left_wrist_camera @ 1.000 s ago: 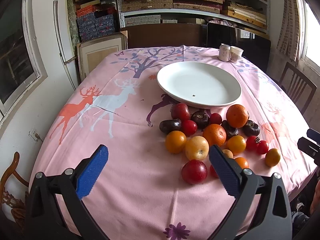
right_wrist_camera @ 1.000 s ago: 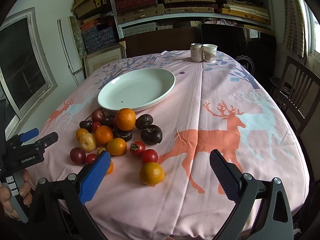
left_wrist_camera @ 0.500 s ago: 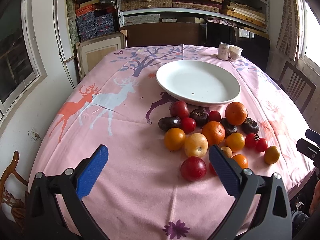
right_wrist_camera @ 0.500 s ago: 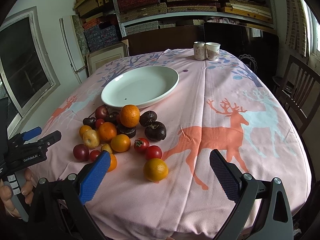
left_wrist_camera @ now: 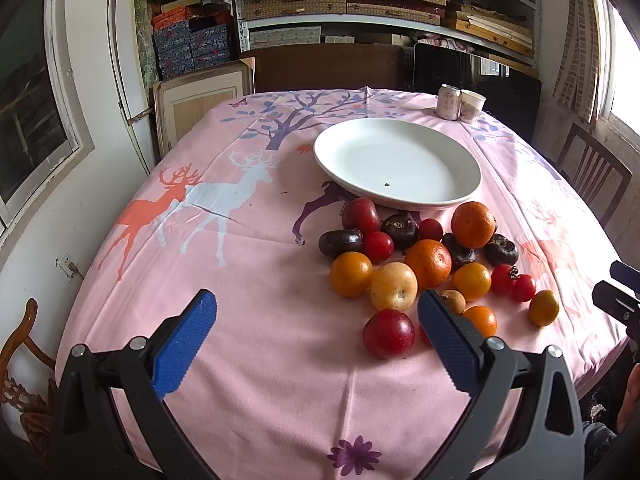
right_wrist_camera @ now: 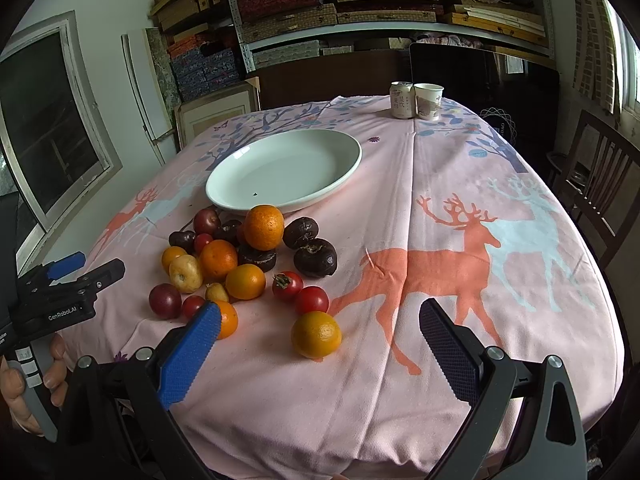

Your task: Organize fruits

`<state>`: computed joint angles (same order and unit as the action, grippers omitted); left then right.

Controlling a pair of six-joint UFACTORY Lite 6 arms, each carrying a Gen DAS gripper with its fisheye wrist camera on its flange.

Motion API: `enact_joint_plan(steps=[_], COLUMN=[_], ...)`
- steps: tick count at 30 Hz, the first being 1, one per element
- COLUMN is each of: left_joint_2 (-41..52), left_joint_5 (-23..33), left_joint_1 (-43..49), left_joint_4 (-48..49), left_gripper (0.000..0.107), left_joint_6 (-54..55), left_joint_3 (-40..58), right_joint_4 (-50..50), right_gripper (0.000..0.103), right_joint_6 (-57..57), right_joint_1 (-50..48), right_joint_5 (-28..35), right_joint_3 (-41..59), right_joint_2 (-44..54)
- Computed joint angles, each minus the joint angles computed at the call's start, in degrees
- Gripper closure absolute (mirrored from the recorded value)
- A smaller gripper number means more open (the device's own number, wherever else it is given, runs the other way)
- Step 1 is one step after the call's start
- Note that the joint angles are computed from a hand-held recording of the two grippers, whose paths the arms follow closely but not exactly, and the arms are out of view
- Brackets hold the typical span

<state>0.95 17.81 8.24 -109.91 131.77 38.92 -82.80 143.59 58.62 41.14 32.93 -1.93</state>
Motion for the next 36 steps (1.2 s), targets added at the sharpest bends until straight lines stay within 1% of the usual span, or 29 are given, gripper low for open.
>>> enact_joint_plan(steps=[24, 29, 33, 35, 36], left_joint_2=[0.55, 0.65, 1.46, 1.87, 2.25], left_joint_5=[0.65, 0.56, 0.18, 0.2, 0.39], left_joint_1=[1.41, 1.53, 1.43, 1.29, 1.27], left_joint_4=[2.41, 3.17, 3.29, 2.16, 0.07], left_gripper=[0.008, 0.008, 0.008, 0.008, 0.008], left_joint_6=[-1.78, -2.45, -2.38, -1.23, 1.2], left_joint_3=[0.16, 0.24, 0.7, 0.83, 0.66], right_joint_4=[1.19, 1.15, -0.62, -3.4, -5.17], right_gripper=[0.004, 0.004, 0.004, 0.004, 0.004], right_joint_6=[-0.65, -0.65, 0.3, 2.41, 3.82], right_joint_1=[1.23, 1.43, 0.68, 0.29, 0.32], right_joint_5=[0.42, -0.44, -1.87, -2.89, -3.19], right_joint_3=[1.19, 1.23, 0.51, -0.42, -0.69], right_joint_2=[0.89, 1.33, 1.5, 1.41, 1.79])
